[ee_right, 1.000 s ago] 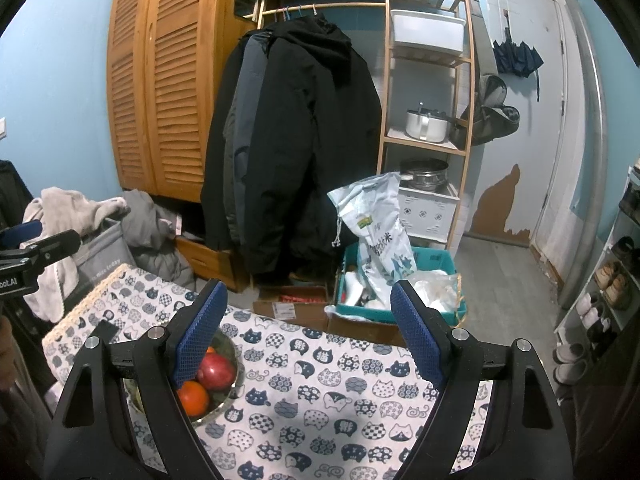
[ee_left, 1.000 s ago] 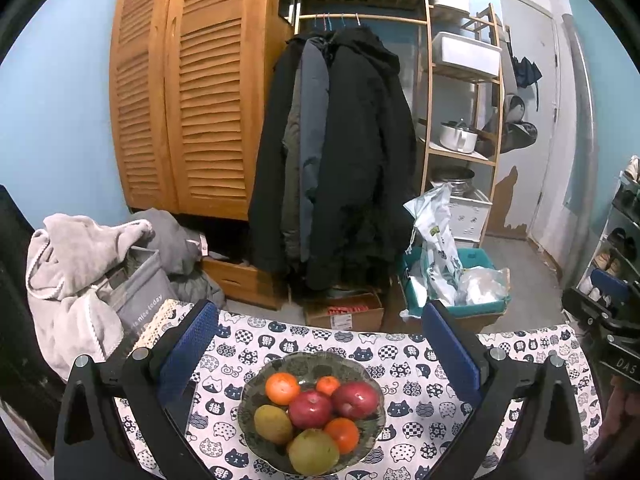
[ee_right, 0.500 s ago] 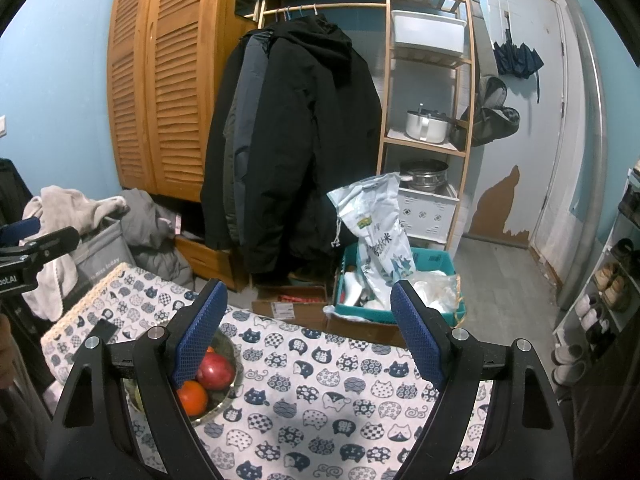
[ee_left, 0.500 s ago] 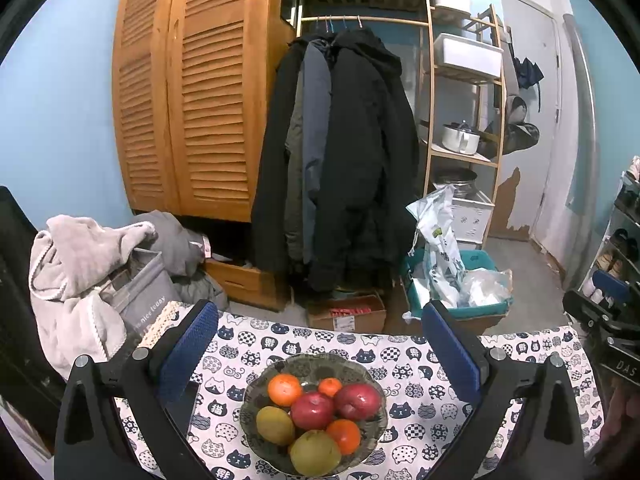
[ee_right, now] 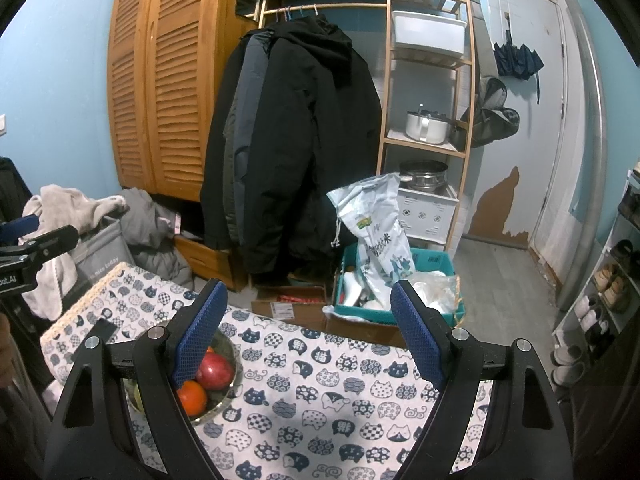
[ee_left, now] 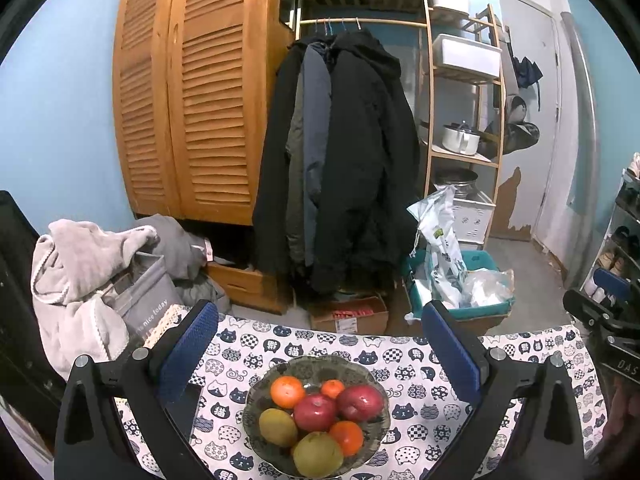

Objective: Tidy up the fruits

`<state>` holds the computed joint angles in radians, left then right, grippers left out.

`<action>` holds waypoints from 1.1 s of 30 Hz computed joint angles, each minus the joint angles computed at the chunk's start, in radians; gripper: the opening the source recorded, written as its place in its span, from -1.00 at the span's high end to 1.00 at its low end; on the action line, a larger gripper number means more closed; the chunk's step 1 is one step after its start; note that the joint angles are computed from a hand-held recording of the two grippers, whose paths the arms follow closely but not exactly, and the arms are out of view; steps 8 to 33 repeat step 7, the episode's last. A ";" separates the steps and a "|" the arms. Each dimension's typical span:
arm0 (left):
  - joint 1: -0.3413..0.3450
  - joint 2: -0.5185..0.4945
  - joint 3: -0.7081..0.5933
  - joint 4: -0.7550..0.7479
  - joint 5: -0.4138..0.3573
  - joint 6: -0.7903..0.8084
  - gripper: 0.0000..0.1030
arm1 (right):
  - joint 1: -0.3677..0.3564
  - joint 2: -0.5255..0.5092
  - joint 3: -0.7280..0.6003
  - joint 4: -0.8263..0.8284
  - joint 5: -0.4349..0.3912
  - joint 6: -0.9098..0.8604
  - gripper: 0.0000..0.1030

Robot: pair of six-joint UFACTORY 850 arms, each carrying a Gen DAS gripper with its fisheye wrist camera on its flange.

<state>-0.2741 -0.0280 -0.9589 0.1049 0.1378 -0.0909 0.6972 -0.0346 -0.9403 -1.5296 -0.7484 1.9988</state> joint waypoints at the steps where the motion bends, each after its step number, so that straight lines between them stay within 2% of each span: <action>1: 0.001 0.000 -0.001 0.007 0.001 -0.006 -0.99 | 0.000 0.000 0.000 0.000 0.000 0.000 -0.60; 7: 0.008 -0.002 -0.007 0.084 -0.003 -0.081 -0.99 | -0.002 -0.001 0.000 0.000 0.002 0.000 -0.61; 33: 0.008 -0.002 -0.007 0.084 -0.003 -0.081 -0.99 | -0.002 -0.001 0.000 0.000 0.002 0.000 -0.61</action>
